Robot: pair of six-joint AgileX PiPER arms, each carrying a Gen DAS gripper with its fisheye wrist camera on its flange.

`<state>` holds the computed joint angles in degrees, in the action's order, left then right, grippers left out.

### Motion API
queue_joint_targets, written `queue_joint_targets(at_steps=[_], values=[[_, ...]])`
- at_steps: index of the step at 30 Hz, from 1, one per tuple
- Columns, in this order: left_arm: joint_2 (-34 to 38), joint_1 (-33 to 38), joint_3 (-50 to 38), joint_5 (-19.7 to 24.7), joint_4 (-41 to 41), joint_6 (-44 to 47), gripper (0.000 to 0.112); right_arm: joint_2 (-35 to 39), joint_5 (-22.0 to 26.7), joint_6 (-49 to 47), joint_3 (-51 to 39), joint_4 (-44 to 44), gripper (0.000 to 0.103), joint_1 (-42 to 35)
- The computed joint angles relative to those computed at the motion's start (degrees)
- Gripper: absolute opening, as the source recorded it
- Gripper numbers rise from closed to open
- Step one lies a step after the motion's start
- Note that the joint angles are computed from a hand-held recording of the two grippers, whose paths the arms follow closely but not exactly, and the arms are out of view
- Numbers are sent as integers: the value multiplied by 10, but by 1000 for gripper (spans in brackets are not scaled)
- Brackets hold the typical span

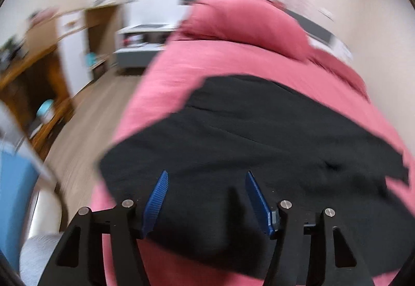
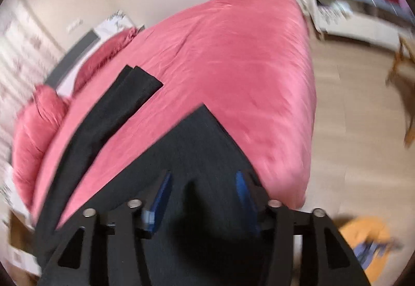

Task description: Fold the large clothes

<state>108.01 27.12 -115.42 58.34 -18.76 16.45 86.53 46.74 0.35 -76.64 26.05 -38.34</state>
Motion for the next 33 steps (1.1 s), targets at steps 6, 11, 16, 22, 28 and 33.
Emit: queue_joint_targets(at_steps=[6,11,16,22,28,33], values=[[39,-91,-29,0,59,-13,67,126,34,17,-130,-79,63,51],[65,-115,-48,16,91,-55,72,124,45,-75,-142,-66,3,63],[56,-128,-21,-9,97,-51,81,88,-20,-41,-154,-128,0,71],[59,-130,-18,-21,93,-52,85,157,70,-91,-236,-8,42,21],[101,-129,-90,6,84,-73,92,180,70,-37,-211,-66,58,19],[91,-146,-36,-43,122,-81,94,188,64,-70,-194,-27,29,10]])
